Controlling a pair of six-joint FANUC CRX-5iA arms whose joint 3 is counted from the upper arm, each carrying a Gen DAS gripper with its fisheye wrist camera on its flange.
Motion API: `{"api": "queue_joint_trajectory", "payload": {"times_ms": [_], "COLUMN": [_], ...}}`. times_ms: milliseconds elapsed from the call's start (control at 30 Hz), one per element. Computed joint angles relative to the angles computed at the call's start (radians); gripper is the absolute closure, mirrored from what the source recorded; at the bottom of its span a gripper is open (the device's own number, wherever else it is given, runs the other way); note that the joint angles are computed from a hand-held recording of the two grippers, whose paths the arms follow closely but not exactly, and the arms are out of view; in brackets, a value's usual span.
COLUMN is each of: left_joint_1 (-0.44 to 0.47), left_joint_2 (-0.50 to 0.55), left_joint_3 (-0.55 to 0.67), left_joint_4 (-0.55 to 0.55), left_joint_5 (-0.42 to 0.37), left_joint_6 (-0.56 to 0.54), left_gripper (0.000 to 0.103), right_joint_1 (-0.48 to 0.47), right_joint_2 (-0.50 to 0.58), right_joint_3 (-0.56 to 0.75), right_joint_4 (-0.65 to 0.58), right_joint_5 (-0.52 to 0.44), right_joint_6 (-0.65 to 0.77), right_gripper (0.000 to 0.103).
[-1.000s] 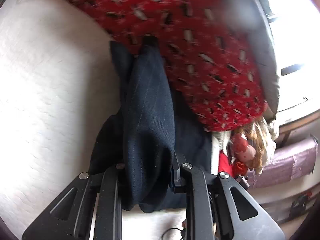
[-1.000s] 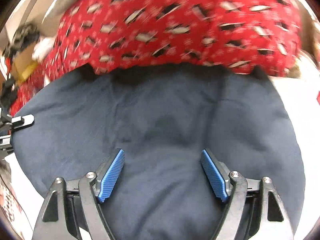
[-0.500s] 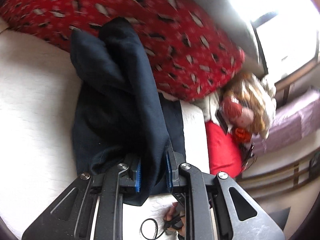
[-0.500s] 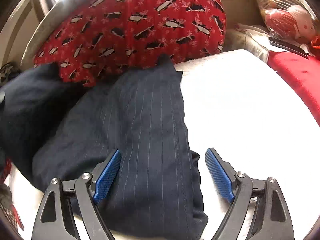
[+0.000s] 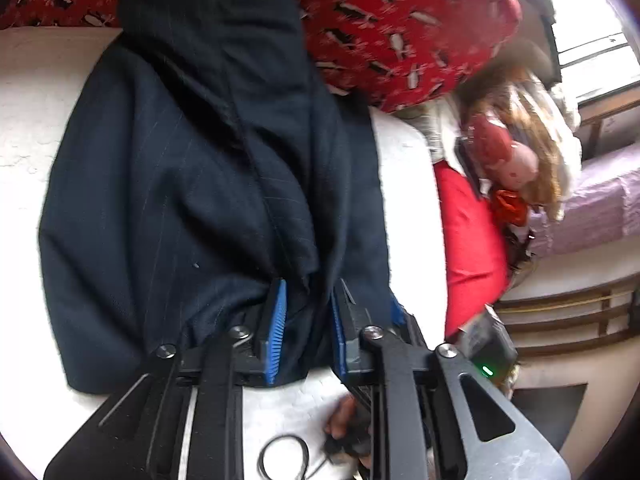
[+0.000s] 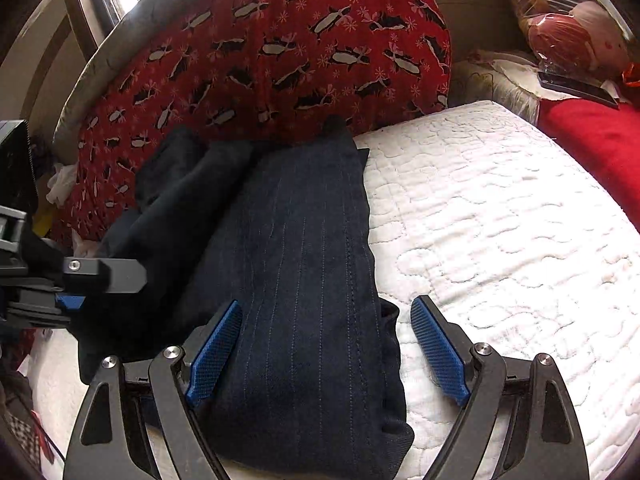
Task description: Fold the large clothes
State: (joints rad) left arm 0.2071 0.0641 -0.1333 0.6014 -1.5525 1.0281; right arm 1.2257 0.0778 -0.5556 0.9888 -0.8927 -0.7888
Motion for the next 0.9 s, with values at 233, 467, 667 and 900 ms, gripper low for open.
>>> {"api": "queue_joint_trajectory", "payload": {"times_ms": [233,467,667,900], "left_joint_1": [0.153,0.150,0.157,0.211], "left_joint_2": [-0.054,0.001,-0.058,-0.011], "left_joint_3": [-0.010,-0.002,-0.102,-0.064], "left_joint_4": [0.127,-0.087,-0.067,-0.008], "left_joint_5": [-0.043,0.140,0.214,0.136], "left_joint_6": [-0.123,0.046,-0.048,-0.071], "left_gripper": [0.064,0.063,0.060,0.061], "right_joint_1": [-0.010,-0.057,-0.176,-0.157], "right_joint_2": [-0.028,-0.131,0.055,0.193], "right_joint_3": [0.022,0.002,0.295,0.463], "right_joint_4": [-0.083,0.059,-0.344,-0.323], "right_joint_5": [0.023,0.034,0.174,0.145], "right_joint_6": [0.077,-0.058,0.487,0.747], "right_gripper": [0.019,0.019,0.018,0.099]}}
